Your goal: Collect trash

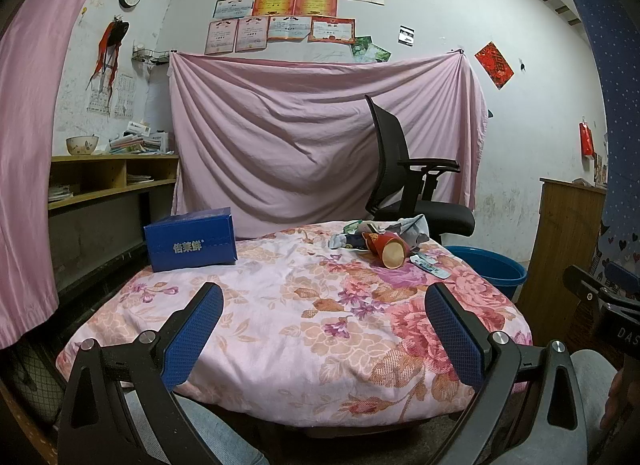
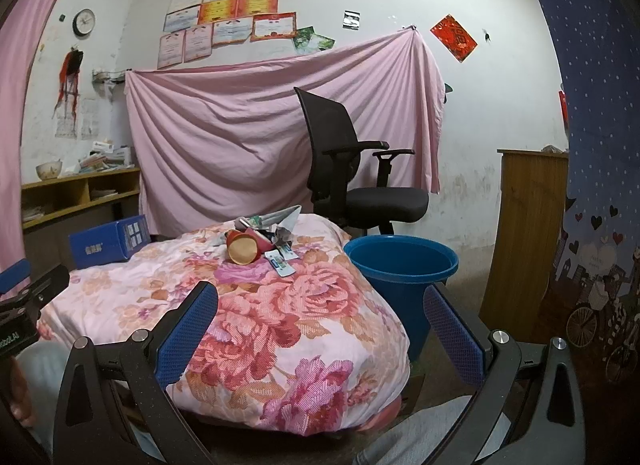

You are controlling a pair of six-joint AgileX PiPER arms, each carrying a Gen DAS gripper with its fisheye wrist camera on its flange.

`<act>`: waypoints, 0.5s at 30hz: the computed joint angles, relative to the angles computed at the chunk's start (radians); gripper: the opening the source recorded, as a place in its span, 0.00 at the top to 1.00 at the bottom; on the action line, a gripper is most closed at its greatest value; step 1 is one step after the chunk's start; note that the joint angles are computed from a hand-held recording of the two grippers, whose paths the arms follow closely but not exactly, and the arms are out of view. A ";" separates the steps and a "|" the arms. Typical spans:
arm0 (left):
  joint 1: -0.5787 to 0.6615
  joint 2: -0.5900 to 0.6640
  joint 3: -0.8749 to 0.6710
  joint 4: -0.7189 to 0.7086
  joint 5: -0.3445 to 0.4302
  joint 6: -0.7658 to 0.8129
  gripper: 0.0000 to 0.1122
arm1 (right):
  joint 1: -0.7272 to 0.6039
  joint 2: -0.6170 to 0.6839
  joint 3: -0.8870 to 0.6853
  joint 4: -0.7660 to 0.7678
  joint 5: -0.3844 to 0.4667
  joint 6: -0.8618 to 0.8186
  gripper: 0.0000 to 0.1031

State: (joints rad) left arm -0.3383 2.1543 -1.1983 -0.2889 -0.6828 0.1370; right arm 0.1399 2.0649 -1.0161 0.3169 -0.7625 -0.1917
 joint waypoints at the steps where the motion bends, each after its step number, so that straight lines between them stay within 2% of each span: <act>1: 0.000 0.000 0.000 0.000 0.000 0.000 0.12 | 0.000 0.000 0.000 0.000 0.001 0.000 0.00; 15: -0.001 0.000 0.000 -0.002 0.000 0.002 0.12 | -0.005 -0.001 -0.002 -0.006 0.007 0.009 0.00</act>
